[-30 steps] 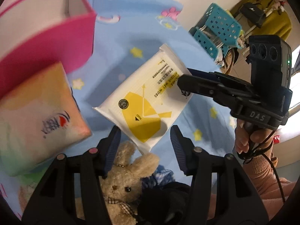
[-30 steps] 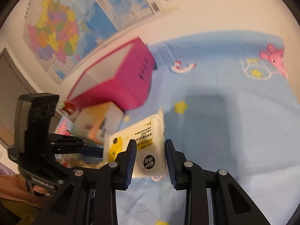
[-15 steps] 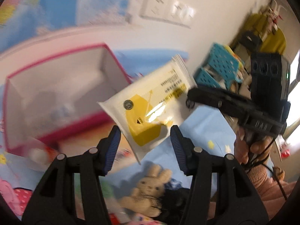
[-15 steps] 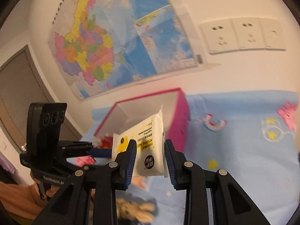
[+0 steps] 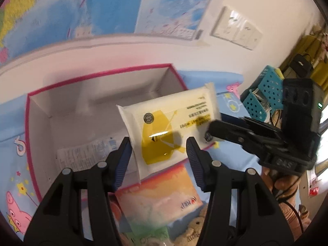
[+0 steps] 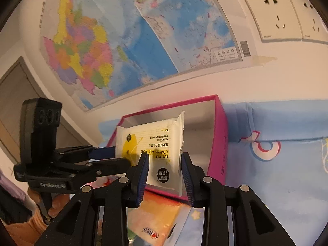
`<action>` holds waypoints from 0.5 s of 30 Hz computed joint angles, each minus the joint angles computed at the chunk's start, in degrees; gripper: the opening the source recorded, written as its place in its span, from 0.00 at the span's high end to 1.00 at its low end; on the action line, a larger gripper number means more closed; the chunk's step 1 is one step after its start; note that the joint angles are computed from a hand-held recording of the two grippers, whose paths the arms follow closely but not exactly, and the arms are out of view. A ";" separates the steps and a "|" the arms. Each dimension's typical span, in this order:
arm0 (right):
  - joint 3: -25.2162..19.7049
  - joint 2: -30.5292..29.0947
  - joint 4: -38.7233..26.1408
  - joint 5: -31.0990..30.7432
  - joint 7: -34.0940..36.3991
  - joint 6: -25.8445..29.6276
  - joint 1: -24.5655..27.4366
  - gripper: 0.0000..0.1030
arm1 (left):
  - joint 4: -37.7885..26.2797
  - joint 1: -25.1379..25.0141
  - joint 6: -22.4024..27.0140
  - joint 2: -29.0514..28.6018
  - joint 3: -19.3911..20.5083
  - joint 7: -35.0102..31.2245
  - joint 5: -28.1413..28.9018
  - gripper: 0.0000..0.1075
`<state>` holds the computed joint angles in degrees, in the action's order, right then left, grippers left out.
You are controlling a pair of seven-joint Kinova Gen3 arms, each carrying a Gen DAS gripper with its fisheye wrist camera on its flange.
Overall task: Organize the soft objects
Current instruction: 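Carry the wet-wipe pack into the pink box and open the right gripper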
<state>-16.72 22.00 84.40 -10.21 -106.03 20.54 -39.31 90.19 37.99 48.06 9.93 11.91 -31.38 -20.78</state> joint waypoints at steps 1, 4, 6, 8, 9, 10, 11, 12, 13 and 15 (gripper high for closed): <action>0.76 0.29 -0.57 0.36 -0.74 0.88 -0.66 0.68 | -0.30 -0.25 -0.01 0.73 0.01 -0.17 0.60 0.48; 4.27 1.22 -2.62 2.92 -4.51 3.15 -3.76 0.65 | 0.01 -2.08 -1.00 1.76 -0.19 -2.56 4.28 0.48; 6.85 1.59 -3.64 5.62 -8.06 4.57 -6.16 0.64 | -0.89 -3.08 -0.25 2.97 -0.22 -4.60 6.94 0.48; 8.99 1.17 -3.20 8.40 -11.87 4.45 -8.26 0.57 | -0.60 -2.67 -0.16 3.03 -0.92 -4.22 7.13 0.48; 10.02 0.80 -2.66 9.88 -14.03 4.05 -9.33 0.53 | 0.06 -2.51 -0.65 2.57 -1.20 -3.93 6.94 0.48; 10.36 0.42 -2.09 11.10 -15.38 3.60 -9.81 0.51 | 0.87 -2.48 -1.13 1.87 -1.32 -3.71 6.93 0.48; 10.74 -0.07 -1.51 12.57 -16.57 3.23 -10.46 0.51 | 1.93 -2.56 -1.92 0.95 -1.47 -3.25 6.79 0.48; 11.28 -0.64 -0.91 14.14 -17.96 2.91 -11.29 0.51 | 3.17 -2.32 -2.83 -0.14 -1.66 -2.05 5.89 0.48; 11.79 -1.22 -0.24 15.73 -19.32 2.53 -12.16 0.51 | 4.49 -1.79 -3.67 -1.43 -1.68 -0.38 4.28 0.48; 9.87 -2.81 1.87 16.95 -19.24 0.66 -11.42 0.51 | 6.88 -0.68 -4.46 -3.92 -0.89 3.11 0.23 0.48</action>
<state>-6.84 19.19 86.27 6.73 -125.27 21.20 -50.73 97.07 37.31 43.60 6.01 11.02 -28.27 -20.54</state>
